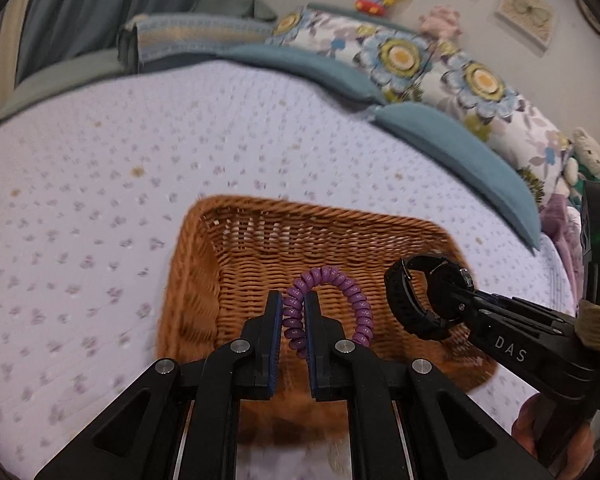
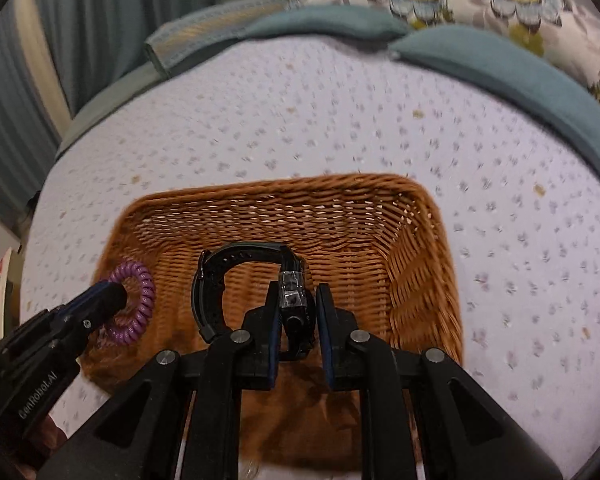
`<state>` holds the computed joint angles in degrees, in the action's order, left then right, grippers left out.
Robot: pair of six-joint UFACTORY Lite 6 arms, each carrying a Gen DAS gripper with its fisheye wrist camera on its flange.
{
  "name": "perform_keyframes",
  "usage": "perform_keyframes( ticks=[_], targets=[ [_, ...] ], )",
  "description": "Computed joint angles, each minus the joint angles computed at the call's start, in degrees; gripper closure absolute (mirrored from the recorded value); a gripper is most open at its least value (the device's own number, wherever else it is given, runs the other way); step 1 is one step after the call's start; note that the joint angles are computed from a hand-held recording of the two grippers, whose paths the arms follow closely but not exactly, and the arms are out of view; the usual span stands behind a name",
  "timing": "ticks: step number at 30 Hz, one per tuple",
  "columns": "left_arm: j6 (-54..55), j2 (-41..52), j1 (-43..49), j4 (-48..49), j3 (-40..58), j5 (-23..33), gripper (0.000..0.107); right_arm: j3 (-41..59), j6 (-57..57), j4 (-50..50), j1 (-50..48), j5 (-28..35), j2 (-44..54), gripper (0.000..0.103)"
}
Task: Organize jewelry
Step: 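Carry both items into the wicker basket and open both tools to release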
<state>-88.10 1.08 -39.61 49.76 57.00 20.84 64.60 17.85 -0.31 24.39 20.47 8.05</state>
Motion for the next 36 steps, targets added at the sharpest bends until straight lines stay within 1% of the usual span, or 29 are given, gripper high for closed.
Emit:
perform_keyframes(
  ticks=[3, 7, 9, 13, 16, 17, 18, 19, 21, 23, 25, 27, 28, 29, 30, 31, 34, 36],
  targets=[
    [2.6, 6.3, 2.2, -2.3, 3.5, -2.8, 0.096, 3.6, -1.9, 1.8, -0.8, 0.7, 5.1, 0.084],
    [2.4, 12.2, 1.9, -1.3, 8.1, -1.5, 0.096, 7.1, -3.9, 3.7, -1.8, 1.7, 9.5, 0.084],
    [3.6, 13.4, 2.2, -2.4, 9.0, -1.8, 0.096, 6.2, -6.6, 6.2, -2.6, 1.4, 9.4, 0.084],
    [4.3, 15.0, 2.3, -3.2, 10.2, -1.8, 0.096, 5.9, -1.9, 1.3, -1.6, 0.9, 9.9, 0.082],
    [6.7, 15.9, 2.3, -5.3, 11.0, -1.3, 0.095, 5.0, -2.4, 1.5, -1.4, 0.4, 8.6, 0.080],
    [7.5, 16.0, 2.4, -6.0, 11.0, -1.5, 0.091, 4.3, -2.0, 1.1, -1.2, 0.1, 7.5, 0.079],
    [8.2, 15.8, 2.3, -6.9, 11.0, -1.2, 0.084, 3.2, -2.9, 1.6, -1.3, -0.2, 5.7, 0.078],
    [7.3, 15.0, 2.0, -6.2, 10.4, -0.8, 0.081, 2.1, -4.1, 2.2, -1.6, -0.5, 4.2, 0.078],
    [3.4, 11.7, 1.2, -2.6, 7.6, -1.0, 0.072, 0.2, -2.1, -0.2, -1.2, 0.0, 0.4, 0.078],
    [1.6, 7.5, 0.4, -1.3, 4.7, -1.5, 0.067, -3.1, -2.8, 0.5, -1.0, 0.2, -4.9, 0.076],
    [-2.0, 1.7, -1.2, 1.6, 1.1, -1.0, 0.064, -8.0, -4.9, 2.7, -0.9, 0.5, -12.3, 0.067],
    [-5.0, -4.9, -3.9, 4.0, -2.2, 1.3, 0.062, -12.5, -6.8, 4.3, -1.2, 1.7, -19.9, 0.061],
    [-6.7, -8.8, -6.1, 5.4, -4.1, 3.5, 0.061, -14.9, -6.7, 4.1, -0.8, 2.3, -23.9, 0.061],
    [-7.2, -10.9, -7.4, 5.7, -5.0, 5.0, 0.061, -16.7, -6.3, 3.7, -0.3, 3.2, -27.3, 0.061],
    [-7.9, -14.5, -9.9, 5.9, -6.4, 8.0, 0.061, -17.9, -5.4, 2.9, 0.2, 4.0, -29.8, 0.061],
    [-8.4, -17.2, -11.7, 6.1, -7.7, 10.0, 0.061, -20.6, -4.2, 1.8, 1.2, 5.5, -34.6, 0.061],
    [-12.8, -27.1, -22.5, 7.1, -12.0, 22.1, 0.061, -27.4, -5.3, 2.8, 1.3, 10.7, -47.9, 0.061],
    [-17.1, -32.5, -31.1, 7.7, -14.9, 30.6, 0.060, -31.2, -3.6, 1.8, 2.4, 14.2, -55.5, 0.061]
  ],
)
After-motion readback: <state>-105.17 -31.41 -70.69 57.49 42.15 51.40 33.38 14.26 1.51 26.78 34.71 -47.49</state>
